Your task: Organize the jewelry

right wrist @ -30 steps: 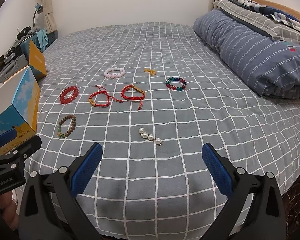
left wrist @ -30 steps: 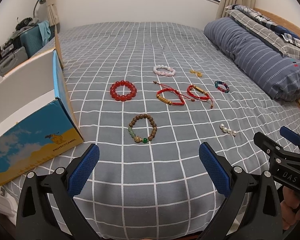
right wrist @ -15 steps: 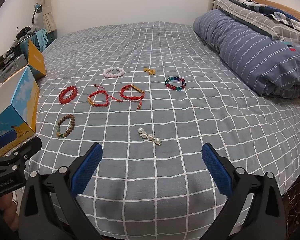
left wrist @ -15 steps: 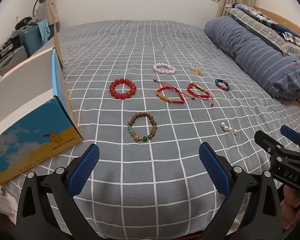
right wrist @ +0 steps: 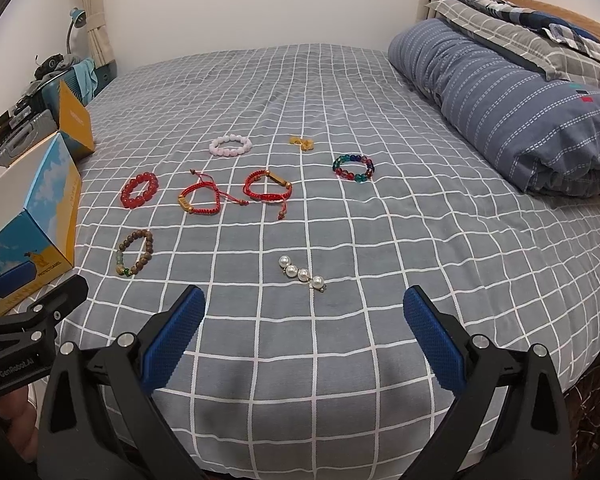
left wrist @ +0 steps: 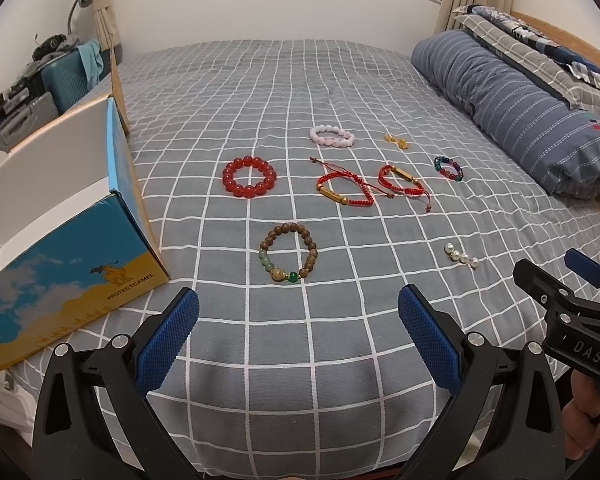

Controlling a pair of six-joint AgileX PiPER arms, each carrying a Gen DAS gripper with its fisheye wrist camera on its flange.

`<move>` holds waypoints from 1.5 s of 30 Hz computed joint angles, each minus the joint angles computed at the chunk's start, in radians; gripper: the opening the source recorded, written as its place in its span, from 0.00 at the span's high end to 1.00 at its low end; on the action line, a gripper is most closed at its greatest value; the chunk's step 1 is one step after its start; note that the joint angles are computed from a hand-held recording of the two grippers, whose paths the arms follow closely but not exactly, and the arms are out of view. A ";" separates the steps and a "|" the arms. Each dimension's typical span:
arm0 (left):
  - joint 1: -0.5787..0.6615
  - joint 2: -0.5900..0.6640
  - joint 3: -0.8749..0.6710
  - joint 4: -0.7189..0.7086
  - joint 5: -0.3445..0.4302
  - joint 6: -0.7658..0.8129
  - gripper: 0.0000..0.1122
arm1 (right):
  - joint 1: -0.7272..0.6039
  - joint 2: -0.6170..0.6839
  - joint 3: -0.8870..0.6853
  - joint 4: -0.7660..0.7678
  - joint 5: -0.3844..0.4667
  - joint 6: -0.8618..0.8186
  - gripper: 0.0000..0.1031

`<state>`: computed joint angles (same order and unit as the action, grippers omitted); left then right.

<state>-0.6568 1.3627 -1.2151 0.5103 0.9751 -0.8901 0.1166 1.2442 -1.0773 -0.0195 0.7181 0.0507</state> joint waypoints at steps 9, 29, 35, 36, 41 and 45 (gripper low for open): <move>0.003 0.000 0.002 -0.001 -0.004 -0.001 0.13 | 0.001 0.000 -0.005 0.004 -0.002 -0.003 0.07; 0.273 0.335 -0.398 -0.178 -0.006 0.308 0.13 | -0.021 0.355 -0.398 0.079 0.066 -0.103 0.08; 0.362 0.508 -0.559 -0.254 0.025 0.394 0.13 | -0.004 0.544 -0.585 0.080 0.126 -0.115 0.09; 0.370 0.528 -0.577 -0.261 0.029 0.402 0.13 | 0.000 0.576 -0.617 0.079 0.138 -0.117 0.09; 0.423 0.644 -0.686 -0.307 0.066 0.445 0.13 | 0.016 0.711 -0.760 0.062 0.195 -0.104 0.12; 0.443 0.697 -0.735 -0.305 0.082 0.449 0.13 | 0.016 0.806 -0.870 0.069 0.251 -0.103 0.12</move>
<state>-0.2137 2.0597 -1.9496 0.2050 1.0567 -0.4412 0.1330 2.0503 -1.9476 0.0494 0.9689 -0.0524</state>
